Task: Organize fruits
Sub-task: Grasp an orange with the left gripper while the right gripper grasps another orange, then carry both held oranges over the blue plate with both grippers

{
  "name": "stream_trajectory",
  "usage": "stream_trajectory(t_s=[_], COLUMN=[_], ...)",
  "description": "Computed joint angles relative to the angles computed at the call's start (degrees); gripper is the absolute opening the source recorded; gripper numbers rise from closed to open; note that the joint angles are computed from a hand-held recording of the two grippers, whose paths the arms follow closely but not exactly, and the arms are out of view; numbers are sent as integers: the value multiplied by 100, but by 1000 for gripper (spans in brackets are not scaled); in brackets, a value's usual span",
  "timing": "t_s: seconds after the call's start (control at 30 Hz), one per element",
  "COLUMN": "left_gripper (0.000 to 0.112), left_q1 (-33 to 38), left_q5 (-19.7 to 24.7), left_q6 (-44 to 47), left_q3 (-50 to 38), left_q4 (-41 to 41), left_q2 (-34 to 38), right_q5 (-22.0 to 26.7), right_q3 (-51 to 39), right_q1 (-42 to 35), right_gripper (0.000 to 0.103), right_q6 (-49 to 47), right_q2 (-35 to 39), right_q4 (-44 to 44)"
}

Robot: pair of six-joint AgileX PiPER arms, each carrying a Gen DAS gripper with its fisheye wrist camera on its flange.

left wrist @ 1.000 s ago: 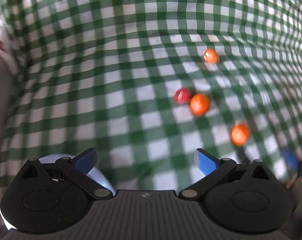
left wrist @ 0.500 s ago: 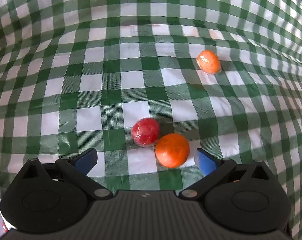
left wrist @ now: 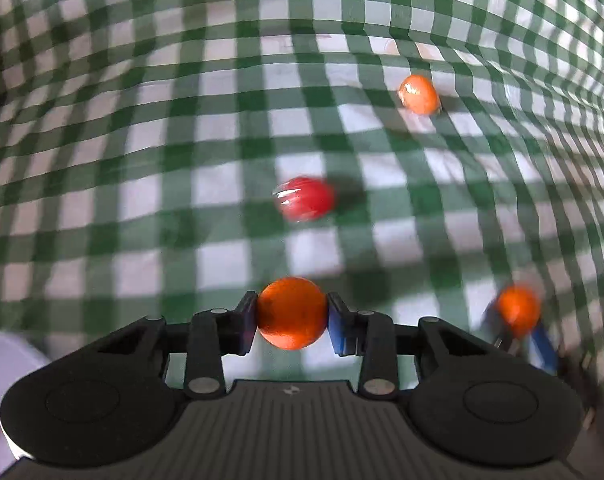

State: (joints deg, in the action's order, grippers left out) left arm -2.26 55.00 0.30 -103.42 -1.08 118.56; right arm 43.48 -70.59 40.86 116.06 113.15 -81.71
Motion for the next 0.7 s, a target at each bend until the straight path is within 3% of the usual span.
stream_trajectory(t_s=[0.1, 0.23, 0.53, 0.7], left_gripper=[40, 40, 40, 40], left_q1=[235, 719, 2041, 3287], left_q5=[-350, -319, 436, 1347], left_q6=[361, 939, 2055, 3013], left_q3=[1081, 1982, 2677, 2608], left_q4=[-19, -342, -833, -1163], left_q2=[-859, -1863, -3402, -4101], right_q5=[400, 838, 1531, 1975], right_q3=[65, 222, 499, 285], right_q1=[156, 414, 1542, 2460], right_gripper=[37, 37, 37, 38], right_q6=[164, 43, -884, -1452], right_q2=[-27, -232, -1422, -1884], right_q4=[-125, -105, 486, 822])
